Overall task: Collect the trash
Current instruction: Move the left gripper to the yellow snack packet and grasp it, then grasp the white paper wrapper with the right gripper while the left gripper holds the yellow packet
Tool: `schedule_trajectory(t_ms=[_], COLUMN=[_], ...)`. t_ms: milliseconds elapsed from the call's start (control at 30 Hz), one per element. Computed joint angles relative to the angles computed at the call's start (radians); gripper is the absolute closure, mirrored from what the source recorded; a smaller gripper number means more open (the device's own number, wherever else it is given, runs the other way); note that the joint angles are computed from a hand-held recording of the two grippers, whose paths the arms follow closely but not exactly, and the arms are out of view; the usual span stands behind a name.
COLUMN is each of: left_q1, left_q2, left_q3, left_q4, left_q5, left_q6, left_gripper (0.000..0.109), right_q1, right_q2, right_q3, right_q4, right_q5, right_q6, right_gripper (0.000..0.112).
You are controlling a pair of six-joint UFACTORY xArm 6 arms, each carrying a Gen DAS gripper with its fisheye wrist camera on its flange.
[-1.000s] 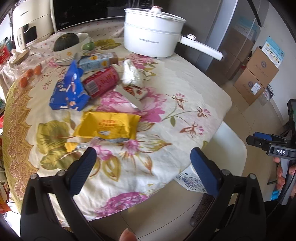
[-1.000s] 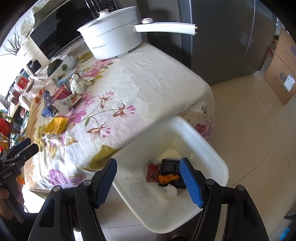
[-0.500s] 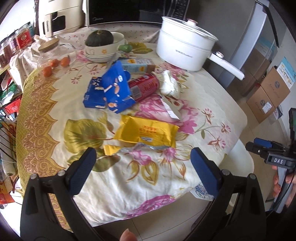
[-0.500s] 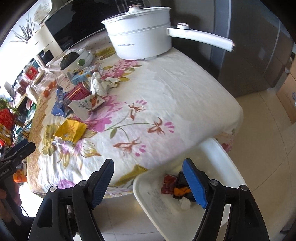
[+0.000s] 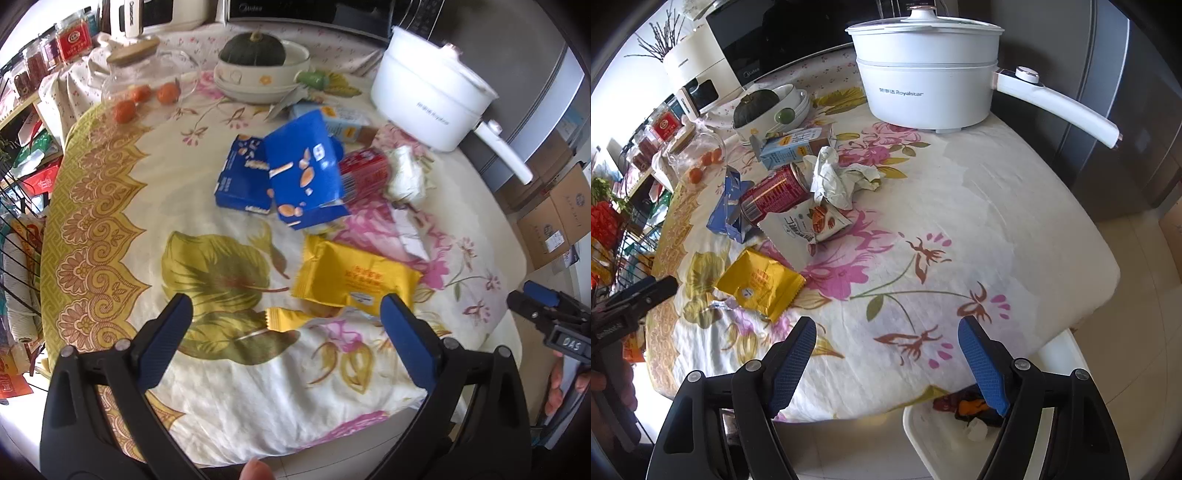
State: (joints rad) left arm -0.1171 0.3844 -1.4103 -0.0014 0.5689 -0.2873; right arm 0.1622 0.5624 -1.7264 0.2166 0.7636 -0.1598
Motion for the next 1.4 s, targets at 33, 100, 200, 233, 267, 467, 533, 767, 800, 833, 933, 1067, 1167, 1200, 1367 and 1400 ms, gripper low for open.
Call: schedule_trajectory(t_ms=[33,100,200,233,267,467,533,767,800,833,933,1067,1167,1200,1367,1400], left_q1=[0.002,0.006,0.006,0.004,0.001,-0.016,-0.015,0.000,0.002,0.004,0.003,-0.003,0.008,0.014,0.047,0.053], left_q2=[0.017,0.045,0.086,0.098,0.109,0.149,0.177,0.214,0.215,0.217,0.207,0.163,0.106,0.086,-0.002,-0.022], left_q3=[-0.018,-0.042,-0.074,-0.085,-0.093,-0.130,-0.163,-0.191,-0.192,-0.195,-0.180,-0.144,-0.086,-0.065,0.037,0.061], left_q4=[0.003,-0.003,-0.078,-0.109,-0.134,-0.208,-0.254,-0.422,-0.444,-0.474,-0.553,-0.573,-0.561,-0.572,-0.612,-0.618], left_q5=[0.022,0.053,0.085,0.091,0.092,0.078,0.089,0.058,0.064,0.079,0.080,0.061,0.031,0.019,-0.045,-0.065], left_q6=[0.003,0.013,0.086,0.123,0.159,0.218,0.225,0.206,0.212,0.224,0.262,0.293,0.283,0.287,0.324,0.330], left_gripper=[0.008,0.008,0.011,0.017,0.019,0.025,0.036,0.068,0.082,0.086,0.094,0.096,0.097,0.097,0.097,0.097], right_q1=[0.002,0.008,0.013,0.015,0.015,0.011,0.008,-0.007,-0.008,-0.008,-0.008,-0.001,0.009,0.015,0.052,0.060], right_q2=[0.004,0.018,0.039,0.045,0.049,0.060,0.063,0.067,0.068,0.070,0.081,0.099,0.123,0.136,0.195,0.207], right_q3=[-0.006,-0.024,-0.052,-0.060,-0.065,-0.079,-0.080,-0.079,-0.080,-0.082,-0.096,-0.122,-0.156,-0.174,-0.255,-0.272], right_q4=[-0.001,-0.009,-0.014,-0.016,-0.018,-0.016,-0.028,-0.041,-0.045,-0.048,-0.054,-0.049,-0.039,-0.036,-0.036,-0.041], right_q5=[0.003,0.010,0.026,0.030,0.032,0.045,0.045,0.057,0.058,0.059,0.062,0.067,0.073,0.075,0.072,0.071], right_q6=[0.003,0.010,0.013,0.014,0.017,0.026,0.033,0.049,0.052,0.054,0.064,0.077,0.081,0.084,0.096,0.098], right_gripper=[0.031,0.031,0.031,0.031,0.031,0.031,0.031,0.031,0.031,0.031,0.031,0.031,0.031,0.031,0.031,0.031])
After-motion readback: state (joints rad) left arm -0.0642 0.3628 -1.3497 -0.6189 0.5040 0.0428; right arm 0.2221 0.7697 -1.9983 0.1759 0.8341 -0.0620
